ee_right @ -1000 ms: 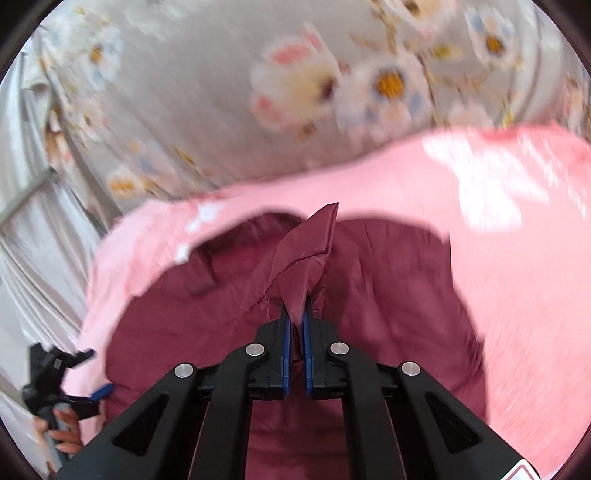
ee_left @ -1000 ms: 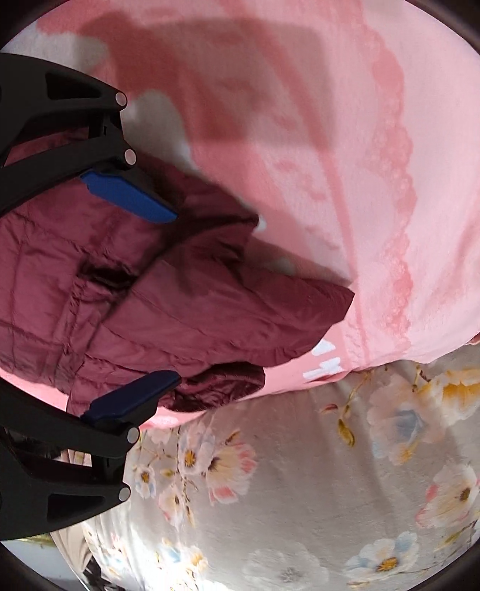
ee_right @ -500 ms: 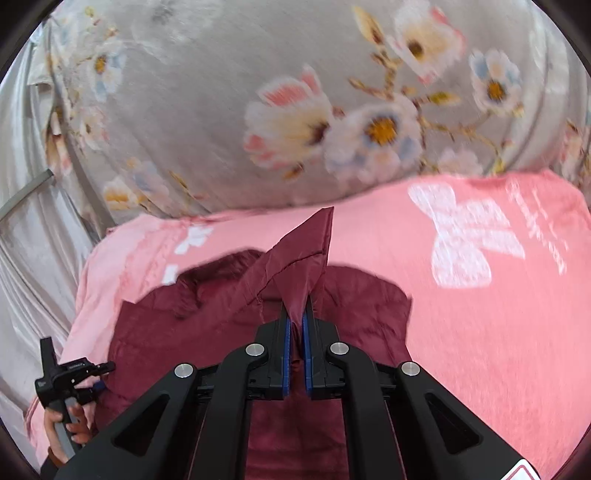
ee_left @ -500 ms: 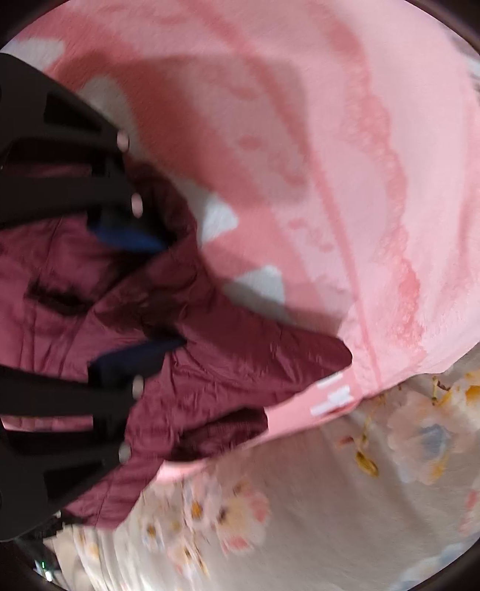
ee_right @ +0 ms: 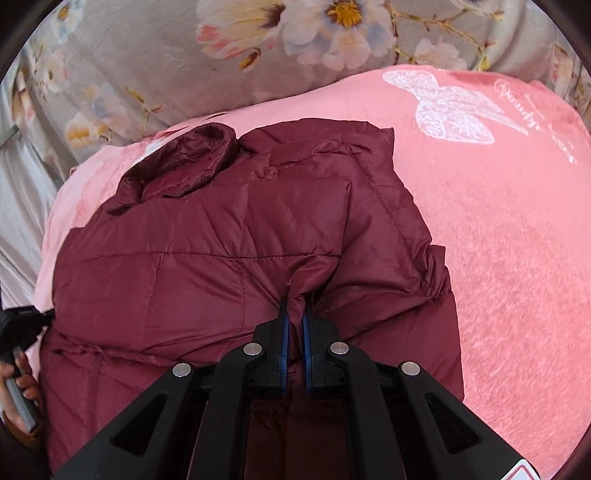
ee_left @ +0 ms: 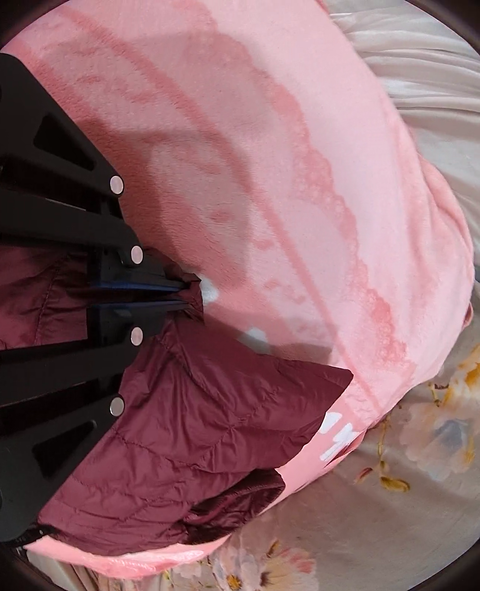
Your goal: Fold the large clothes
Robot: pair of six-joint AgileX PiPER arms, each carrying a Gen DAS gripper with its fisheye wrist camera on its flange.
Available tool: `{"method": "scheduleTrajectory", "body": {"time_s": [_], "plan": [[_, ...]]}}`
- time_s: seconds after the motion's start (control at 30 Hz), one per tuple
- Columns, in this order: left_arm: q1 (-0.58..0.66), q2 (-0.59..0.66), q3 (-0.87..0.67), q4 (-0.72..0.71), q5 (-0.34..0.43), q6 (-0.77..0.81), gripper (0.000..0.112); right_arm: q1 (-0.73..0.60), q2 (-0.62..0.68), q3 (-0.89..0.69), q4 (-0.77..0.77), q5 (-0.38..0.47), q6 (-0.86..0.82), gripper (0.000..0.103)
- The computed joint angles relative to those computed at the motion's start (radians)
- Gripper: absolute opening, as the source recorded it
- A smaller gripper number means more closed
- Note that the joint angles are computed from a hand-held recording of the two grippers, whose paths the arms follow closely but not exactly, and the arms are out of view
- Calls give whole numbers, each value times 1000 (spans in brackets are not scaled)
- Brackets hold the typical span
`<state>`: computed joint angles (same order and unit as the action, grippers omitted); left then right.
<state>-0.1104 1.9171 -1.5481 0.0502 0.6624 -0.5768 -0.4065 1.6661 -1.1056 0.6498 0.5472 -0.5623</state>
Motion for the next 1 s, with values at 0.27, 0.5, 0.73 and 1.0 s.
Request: {"method": "scheduleTrajectory", "body": {"time_s": [0.27, 0.5, 0.73, 1.0], "plan": [[-69, -129, 44, 168, 35, -56, 5, 36, -129, 31, -248, -35, 190, 15], [-169, -121, -160, 220, 120, -17, 5, 76, -145, -71, -202, 11, 231, 20], [-269, 164, -430, 110, 270, 85, 8, 256, -26, -116, -257, -28, 278, 20], [-320, 119, -166, 289, 37, -40, 7, 258, 21, -3, -51, -117, 99, 19]]}}
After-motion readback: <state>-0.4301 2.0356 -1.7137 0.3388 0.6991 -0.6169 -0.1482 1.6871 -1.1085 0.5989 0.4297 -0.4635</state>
